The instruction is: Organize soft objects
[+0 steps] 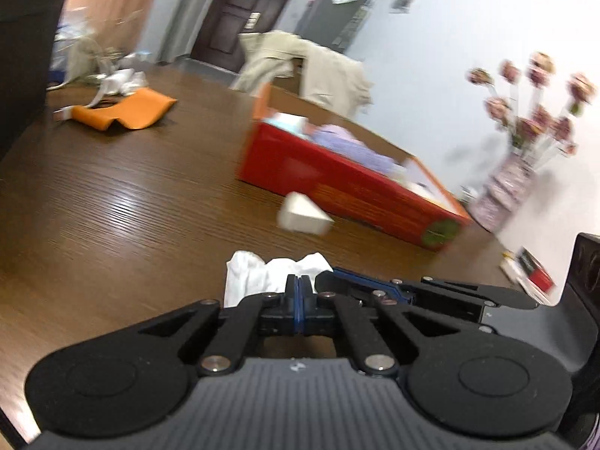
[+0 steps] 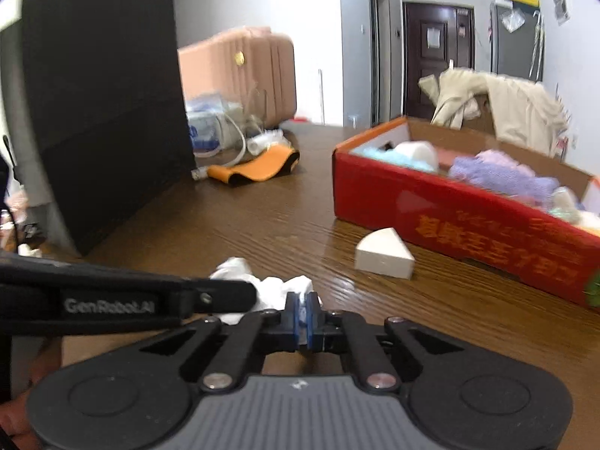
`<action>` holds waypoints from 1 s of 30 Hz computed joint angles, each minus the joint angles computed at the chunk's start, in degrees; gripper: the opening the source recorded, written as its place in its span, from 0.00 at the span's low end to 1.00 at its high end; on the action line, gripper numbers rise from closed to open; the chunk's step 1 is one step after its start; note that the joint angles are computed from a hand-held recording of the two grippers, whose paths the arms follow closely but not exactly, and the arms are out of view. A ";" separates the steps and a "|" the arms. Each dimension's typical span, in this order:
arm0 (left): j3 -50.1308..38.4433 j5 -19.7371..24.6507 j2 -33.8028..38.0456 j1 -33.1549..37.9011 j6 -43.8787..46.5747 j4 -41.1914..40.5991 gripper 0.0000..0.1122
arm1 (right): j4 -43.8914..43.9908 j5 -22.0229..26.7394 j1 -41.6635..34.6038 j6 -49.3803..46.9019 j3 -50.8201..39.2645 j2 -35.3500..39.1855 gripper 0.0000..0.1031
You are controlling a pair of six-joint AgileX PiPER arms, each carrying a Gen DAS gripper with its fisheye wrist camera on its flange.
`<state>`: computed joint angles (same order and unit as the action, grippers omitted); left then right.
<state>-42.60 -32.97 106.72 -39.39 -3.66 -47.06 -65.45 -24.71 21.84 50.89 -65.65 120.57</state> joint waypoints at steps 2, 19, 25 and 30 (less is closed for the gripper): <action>-1.00 -0.46 -0.19 -2.86 3.14 -2.10 0.01 | 3.03 -2.93 -2.56 -2.92 5.84 -3.83 0.03; -10.22 -5.06 7.78 -11.95 28.14 -16.46 0.65 | -12.48 -16.12 -19.80 15.08 10.38 -4.25 0.04; -15.82 0.66 10.40 -10.44 39.87 -23.30 0.65 | -26.90 -24.86 -23.55 33.36 0.73 2.01 0.04; -15.85 2.64 10.84 -8.78 36.16 -18.92 0.44 | -29.65 -26.72 -22.94 35.70 -1.00 2.65 0.04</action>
